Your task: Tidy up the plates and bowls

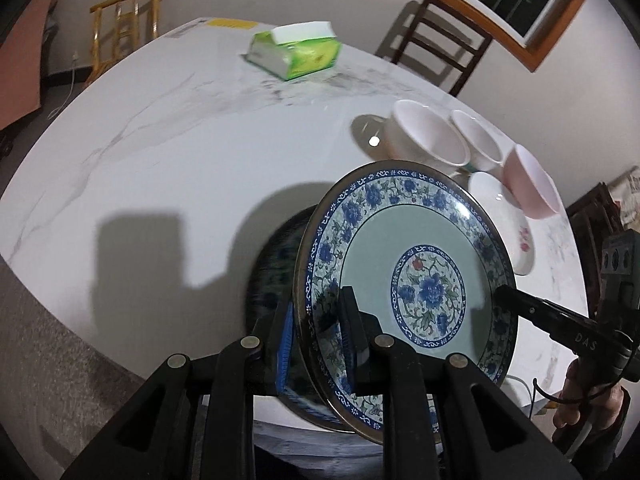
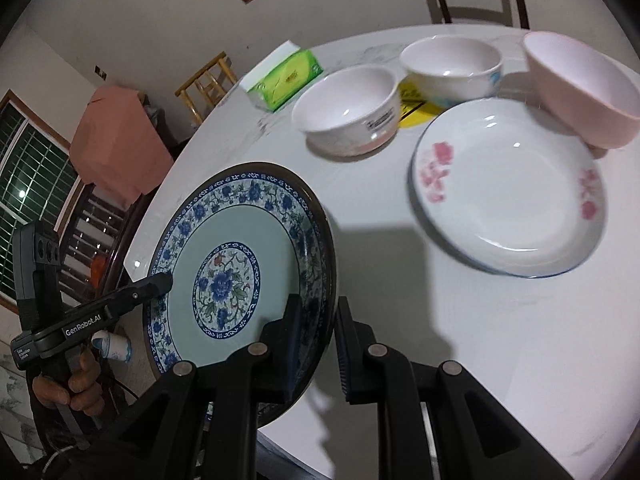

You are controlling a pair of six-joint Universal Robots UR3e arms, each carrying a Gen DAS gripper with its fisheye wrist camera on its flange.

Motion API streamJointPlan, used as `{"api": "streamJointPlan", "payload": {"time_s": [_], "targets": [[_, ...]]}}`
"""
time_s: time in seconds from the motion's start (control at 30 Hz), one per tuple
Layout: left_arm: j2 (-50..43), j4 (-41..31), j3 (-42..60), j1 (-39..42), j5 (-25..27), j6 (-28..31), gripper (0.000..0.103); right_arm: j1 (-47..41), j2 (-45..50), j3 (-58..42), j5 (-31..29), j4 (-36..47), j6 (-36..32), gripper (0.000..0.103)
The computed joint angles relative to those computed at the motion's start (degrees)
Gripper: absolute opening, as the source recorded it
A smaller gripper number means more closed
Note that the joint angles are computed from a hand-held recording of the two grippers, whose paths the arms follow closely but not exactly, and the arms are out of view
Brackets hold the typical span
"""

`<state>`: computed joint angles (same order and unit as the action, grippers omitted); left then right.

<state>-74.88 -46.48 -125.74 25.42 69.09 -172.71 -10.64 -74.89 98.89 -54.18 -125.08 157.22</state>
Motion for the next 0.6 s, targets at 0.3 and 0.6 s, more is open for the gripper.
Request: {"api": "streamJointPlan", "payload": {"time_s": [0.3,0.6], "targets": [[-4.1,1.8,-0.5,1.9,0.2,1.5,0.018,2.9,3.4,-1.6,-2.5,-1.5,3.2,0.016],[-6.8,2.8,-0.4,2.6,-0.1,1.6,0.019,5.4,4.9,-3.2,-4.8,-3.2,5.6,0.017]]}}
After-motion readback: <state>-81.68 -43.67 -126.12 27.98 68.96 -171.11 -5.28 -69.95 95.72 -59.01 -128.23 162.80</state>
